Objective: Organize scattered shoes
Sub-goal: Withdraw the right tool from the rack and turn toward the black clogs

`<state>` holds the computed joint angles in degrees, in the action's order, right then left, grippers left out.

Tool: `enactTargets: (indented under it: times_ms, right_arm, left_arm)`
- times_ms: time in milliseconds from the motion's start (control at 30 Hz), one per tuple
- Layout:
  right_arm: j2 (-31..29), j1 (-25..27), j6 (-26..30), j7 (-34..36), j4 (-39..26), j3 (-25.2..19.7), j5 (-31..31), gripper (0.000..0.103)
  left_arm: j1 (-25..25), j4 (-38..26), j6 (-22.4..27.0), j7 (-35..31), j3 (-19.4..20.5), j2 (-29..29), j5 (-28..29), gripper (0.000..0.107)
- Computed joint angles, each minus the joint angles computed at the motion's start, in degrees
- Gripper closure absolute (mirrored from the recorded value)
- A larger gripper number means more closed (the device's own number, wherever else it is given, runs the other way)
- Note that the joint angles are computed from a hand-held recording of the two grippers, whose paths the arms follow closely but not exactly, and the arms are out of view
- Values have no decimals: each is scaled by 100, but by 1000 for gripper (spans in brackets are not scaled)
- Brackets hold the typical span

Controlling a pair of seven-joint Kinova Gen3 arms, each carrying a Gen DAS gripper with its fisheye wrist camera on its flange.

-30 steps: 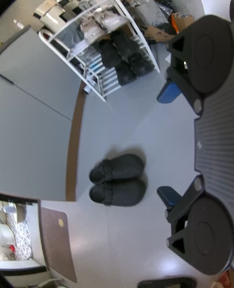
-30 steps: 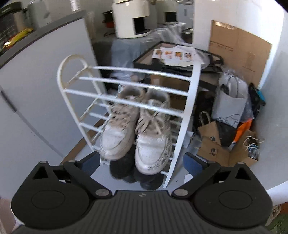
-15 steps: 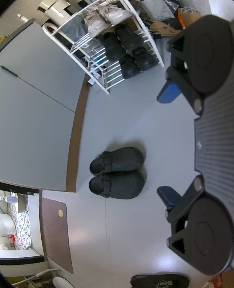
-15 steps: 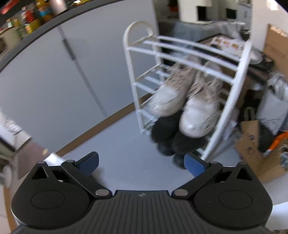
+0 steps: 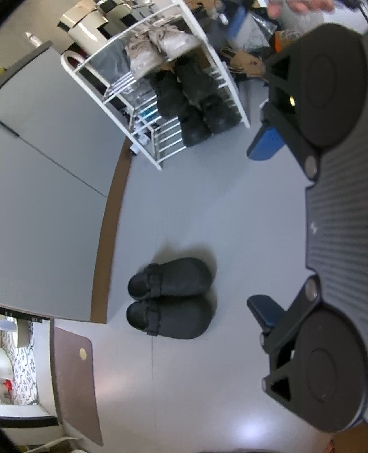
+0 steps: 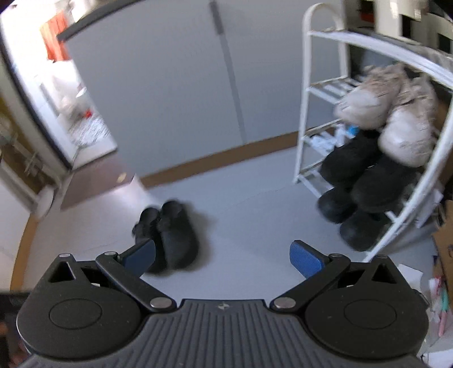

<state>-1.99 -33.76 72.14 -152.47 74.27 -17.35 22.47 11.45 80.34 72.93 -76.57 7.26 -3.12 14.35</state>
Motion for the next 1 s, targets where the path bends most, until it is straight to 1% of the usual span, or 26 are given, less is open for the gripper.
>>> enactTargets:
  times_ms: [33, 100, 200, 333, 433, 467, 533, 567, 600, 633, 667, 733, 900, 1000]
  right_arm:
    - [3, -57, -75, 124, -23, 31, -56, 0]
    - [-47, -2, -333, 275, 85, 3, -143, 0]
    - [11, -15, -267, 344, 39, -25, -155, 0]
    - [68, -68, -184, 549, -13, -20, -150, 0]
    - [95, -109, -160, 689, -75, 10, -249, 0]
    - [89, -106, -193, 768, -95, 32, -337, 0]
    - [62, -109, -347, 776, -67, 36, -340, 0]
    - [48, -107, -428, 773, -50, 34, -334, 0]
    - [40, -111, -466, 737, -51, 21, -331, 0]
    - [33, -116, -498, 693, -53, 7, -326, 0]
    - [26, -122, -530, 649, -56, -7, -321, 0]
    - [60, -151, -511, 678, -101, -38, -303, 0]
    - [177, -253, -399, 914, -200, -45, -312, 0]
    - [281, -361, -263, 1047, -297, -24, -244, 0]
  left_arm:
    - [10, 35, -1, 16, 9, -25, -5, 5]
    - [49, 71, 34, 34, 56, -26, -108, 5]
    - [111, 95, 67, 161, 128, 16, -363, 5]
    - [104, 137, 56, 347, 89, 56, -424, 5]
    - [149, 147, 64, 607, 154, 19, -728, 5]
    - [108, 113, 141, 619, 188, 22, -730, 5]
    - [105, 54, 244, 441, 93, 29, -526, 5]
    - [174, -52, 372, 388, -11, 52, -422, 5]
    - [172, -125, 446, 377, -9, 56, -411, 5]
    - [116, -181, 486, 427, 100, 53, -493, 5]
    - [166, -292, 572, 496, 155, 54, -642, 5]
    - [245, -517, 760, 591, 240, 52, -856, 5]
    - [314, -956, 1139, 672, 268, 82, -1021, 5]
    - [339, -1129, 1210, 578, 269, 105, -1198, 5]
